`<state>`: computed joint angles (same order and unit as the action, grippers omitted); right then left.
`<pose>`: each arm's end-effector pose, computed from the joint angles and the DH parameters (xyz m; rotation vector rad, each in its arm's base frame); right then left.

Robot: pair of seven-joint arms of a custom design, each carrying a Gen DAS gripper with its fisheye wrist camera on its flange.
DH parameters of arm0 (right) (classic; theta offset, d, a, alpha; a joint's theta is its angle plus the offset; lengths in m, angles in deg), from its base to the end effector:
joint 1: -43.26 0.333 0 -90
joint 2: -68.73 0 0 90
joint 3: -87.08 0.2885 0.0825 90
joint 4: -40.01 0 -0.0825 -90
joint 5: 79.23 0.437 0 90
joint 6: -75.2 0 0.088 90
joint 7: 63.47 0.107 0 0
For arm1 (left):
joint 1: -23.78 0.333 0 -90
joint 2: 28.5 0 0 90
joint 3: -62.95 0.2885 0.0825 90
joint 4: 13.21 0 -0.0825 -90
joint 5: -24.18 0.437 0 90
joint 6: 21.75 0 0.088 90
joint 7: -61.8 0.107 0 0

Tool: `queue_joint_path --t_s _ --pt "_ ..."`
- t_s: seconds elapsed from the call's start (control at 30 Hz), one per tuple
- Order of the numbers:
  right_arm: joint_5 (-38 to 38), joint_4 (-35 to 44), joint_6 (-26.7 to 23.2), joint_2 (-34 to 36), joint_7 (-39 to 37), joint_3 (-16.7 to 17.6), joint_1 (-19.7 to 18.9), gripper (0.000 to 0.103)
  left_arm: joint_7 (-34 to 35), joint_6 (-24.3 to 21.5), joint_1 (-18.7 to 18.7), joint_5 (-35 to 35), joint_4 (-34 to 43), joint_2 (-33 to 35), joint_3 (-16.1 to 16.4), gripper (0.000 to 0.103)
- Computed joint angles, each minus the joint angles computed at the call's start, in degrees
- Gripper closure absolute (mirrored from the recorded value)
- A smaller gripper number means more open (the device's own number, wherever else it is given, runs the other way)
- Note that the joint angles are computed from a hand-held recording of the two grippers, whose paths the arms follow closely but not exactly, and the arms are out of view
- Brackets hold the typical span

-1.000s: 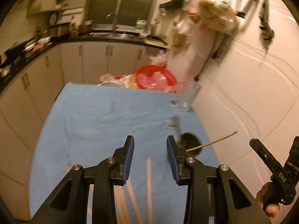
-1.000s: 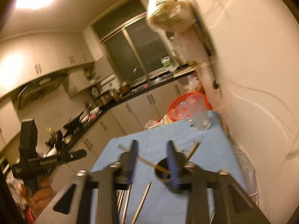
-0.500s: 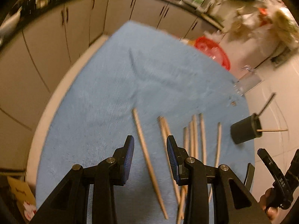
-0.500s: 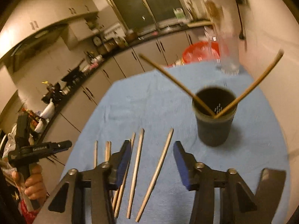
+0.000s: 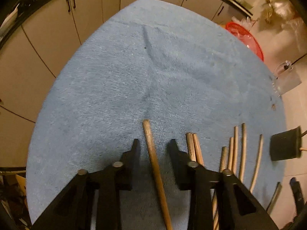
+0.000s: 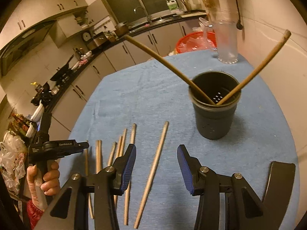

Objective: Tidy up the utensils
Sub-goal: 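Return the left gripper to the pile and grasp another chopstick, then close the right gripper on another chopstick from the pile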

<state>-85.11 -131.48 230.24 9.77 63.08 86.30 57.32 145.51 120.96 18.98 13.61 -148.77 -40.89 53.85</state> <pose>0.3568 0.0890 0.4416 -1.4187 1.9811 -0.4002 0.5326 -0.1307 0.3895 -2.1053 2.1206 -0.5078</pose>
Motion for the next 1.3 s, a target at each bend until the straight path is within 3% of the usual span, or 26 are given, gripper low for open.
queue_joint_path --t_s 0.07,0.13,0.4,0.6,0.73,0.8,0.97,1.17,1.3 --pt "-0.21 1.15 -0.62 1.84 0.52 0.56 -0.59 0.059 -3.99 0.54 0.86 5.05 -0.50 -0.27 -1.62 0.093" --pt "-0.19 2.92 -0.84 5.01 0.86 0.72 -0.50 0.065 -3.60 0.54 0.49 5.17 -0.96 -0.63 -1.26 0.094" --pt "-3.88 13.60 -0.51 23.46 4.02 4.31 -2.74 0.065 1.82 0.73 -0.20 3.16 -4.57 -4.13 -0.35 0.094" --pt "-6.75 20.32 -2.66 32.47 5.87 4.83 -3.84 0.065 4.47 0.75 0.01 2.30 -6.41 -6.18 -0.07 0.094" --pt "-5.28 24.07 -5.83 37.33 3.96 3.37 -2.04 0.080 5.08 1.00 0.36 2.56 -5.85 -5.71 -0.12 0.094" --pt "-8.47 24.78 -6.43 38.08 5.46 4.82 -2.91 0.091 5.19 1.67 0.42 2.87 -5.52 -5.05 -0.38 0.094" --pt "-5.47 22.69 -2.33 36.12 3.20 3.22 -0.94 0.096 10.34 2.41 -1.65 -2.50 -5.47 -4.92 1.36 0.095" --pt "-4.80 14.85 6.98 23.59 2.66 3.51 0.41 0.095 15.69 6.14 -3.41 -8.35 -9.77 -12.96 2.45 0.096" --pt "-7.43 10.19 10.92 13.75 4.68 6.53 -1.02 0.095 17.92 7.56 -4.29 -10.81 -12.59 -19.52 3.41 0.096"
